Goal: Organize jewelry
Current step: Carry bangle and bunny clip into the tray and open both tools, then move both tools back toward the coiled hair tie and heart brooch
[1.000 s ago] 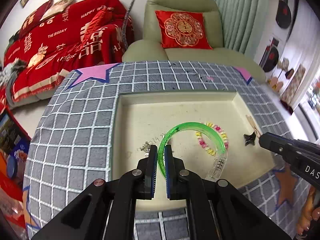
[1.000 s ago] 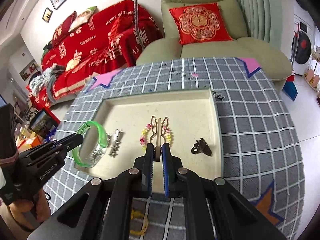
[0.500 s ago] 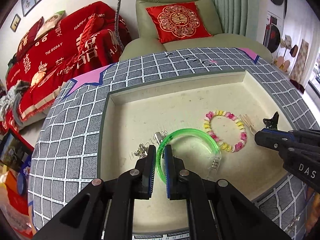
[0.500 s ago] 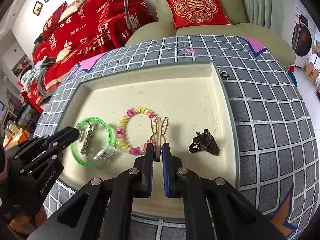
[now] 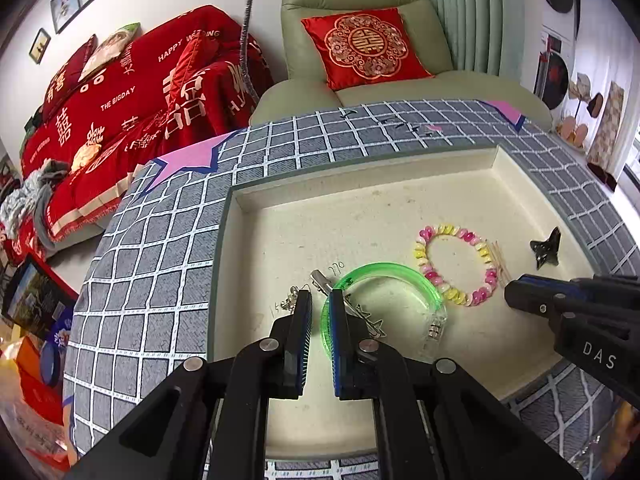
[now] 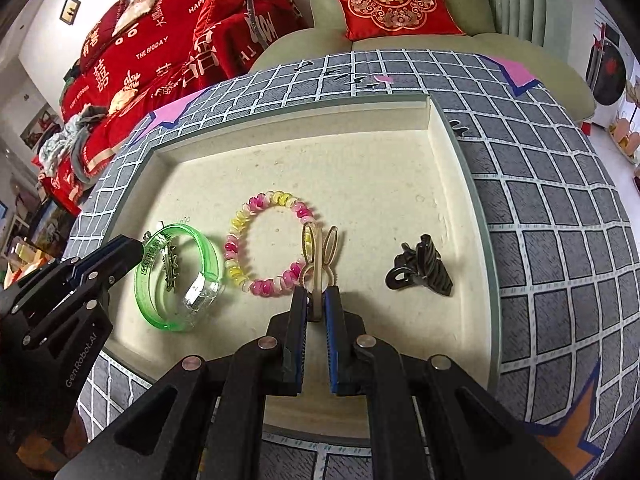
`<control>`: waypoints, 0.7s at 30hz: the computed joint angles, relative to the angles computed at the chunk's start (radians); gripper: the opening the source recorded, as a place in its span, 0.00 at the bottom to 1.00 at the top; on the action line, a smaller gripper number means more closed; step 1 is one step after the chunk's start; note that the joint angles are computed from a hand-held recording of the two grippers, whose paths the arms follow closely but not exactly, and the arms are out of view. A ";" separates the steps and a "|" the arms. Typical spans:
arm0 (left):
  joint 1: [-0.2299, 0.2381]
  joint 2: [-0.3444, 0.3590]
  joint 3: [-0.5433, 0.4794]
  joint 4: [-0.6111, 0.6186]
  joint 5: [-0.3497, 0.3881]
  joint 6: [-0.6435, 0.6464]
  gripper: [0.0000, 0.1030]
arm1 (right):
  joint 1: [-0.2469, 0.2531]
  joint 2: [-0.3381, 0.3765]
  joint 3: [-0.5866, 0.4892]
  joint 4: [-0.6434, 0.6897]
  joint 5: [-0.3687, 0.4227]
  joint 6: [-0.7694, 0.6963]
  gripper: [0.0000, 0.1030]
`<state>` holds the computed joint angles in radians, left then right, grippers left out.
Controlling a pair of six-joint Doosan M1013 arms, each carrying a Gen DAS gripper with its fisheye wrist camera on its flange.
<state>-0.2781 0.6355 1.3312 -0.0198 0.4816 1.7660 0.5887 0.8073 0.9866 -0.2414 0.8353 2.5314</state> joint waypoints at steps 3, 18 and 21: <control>0.005 -0.013 0.012 -0.013 -0.017 0.002 0.18 | 0.000 -0.010 0.013 0.011 -0.029 0.008 0.18; 0.050 -0.121 0.145 -0.193 -0.054 0.158 0.21 | 0.031 -0.109 0.133 -0.064 -0.173 0.168 0.57; 0.062 -0.151 0.191 -0.239 -0.077 0.171 1.00 | 0.045 -0.142 0.179 -0.093 -0.188 0.209 0.58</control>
